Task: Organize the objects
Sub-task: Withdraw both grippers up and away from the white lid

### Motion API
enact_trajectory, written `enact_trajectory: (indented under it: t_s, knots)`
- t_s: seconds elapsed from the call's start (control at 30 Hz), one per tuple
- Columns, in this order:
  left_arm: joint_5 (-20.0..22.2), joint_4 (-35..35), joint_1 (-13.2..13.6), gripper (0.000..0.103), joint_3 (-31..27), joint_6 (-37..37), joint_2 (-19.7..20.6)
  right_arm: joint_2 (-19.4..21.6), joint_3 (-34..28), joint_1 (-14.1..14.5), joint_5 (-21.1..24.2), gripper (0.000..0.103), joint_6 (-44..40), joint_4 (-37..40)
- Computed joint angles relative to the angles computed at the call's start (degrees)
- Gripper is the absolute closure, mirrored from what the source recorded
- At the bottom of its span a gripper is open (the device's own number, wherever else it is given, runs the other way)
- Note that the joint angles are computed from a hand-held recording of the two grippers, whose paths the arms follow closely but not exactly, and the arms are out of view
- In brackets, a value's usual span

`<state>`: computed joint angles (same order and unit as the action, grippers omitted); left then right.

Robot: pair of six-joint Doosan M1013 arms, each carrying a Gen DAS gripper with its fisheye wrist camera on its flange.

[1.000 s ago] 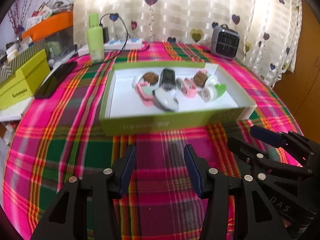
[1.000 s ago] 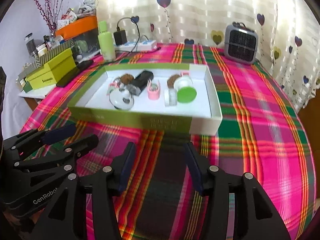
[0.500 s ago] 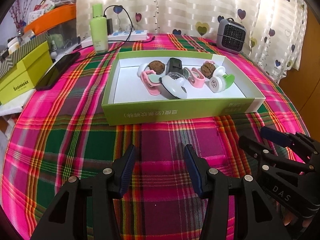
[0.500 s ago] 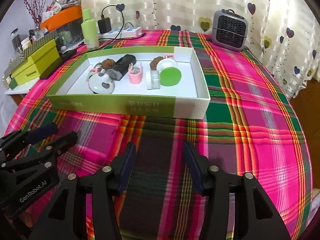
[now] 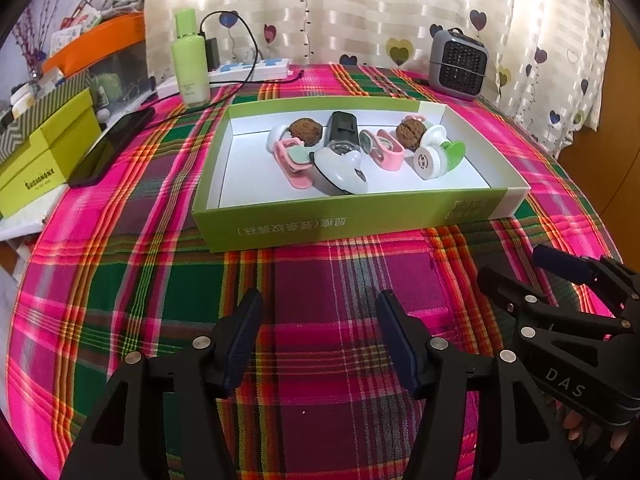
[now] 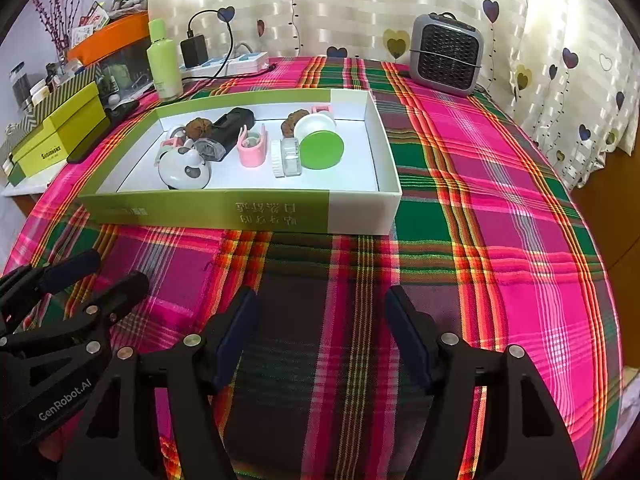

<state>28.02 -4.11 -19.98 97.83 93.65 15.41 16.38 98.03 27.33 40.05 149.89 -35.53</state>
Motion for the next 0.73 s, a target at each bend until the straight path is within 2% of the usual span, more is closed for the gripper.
enact_trajectory:
  t_s: [0.13,0.73]
  knots:
    - [0.09,1.94,-0.32,0.044,0.01,-1.37,-0.03,0.05,-0.06,0.01,-0.10,0.034,-0.40,0.28]
    - [0.11,1.82,-0.31,0.043,-0.01,-1.28,-0.01,0.10,-0.14,0.02,-0.11,0.033,-0.47,0.38]
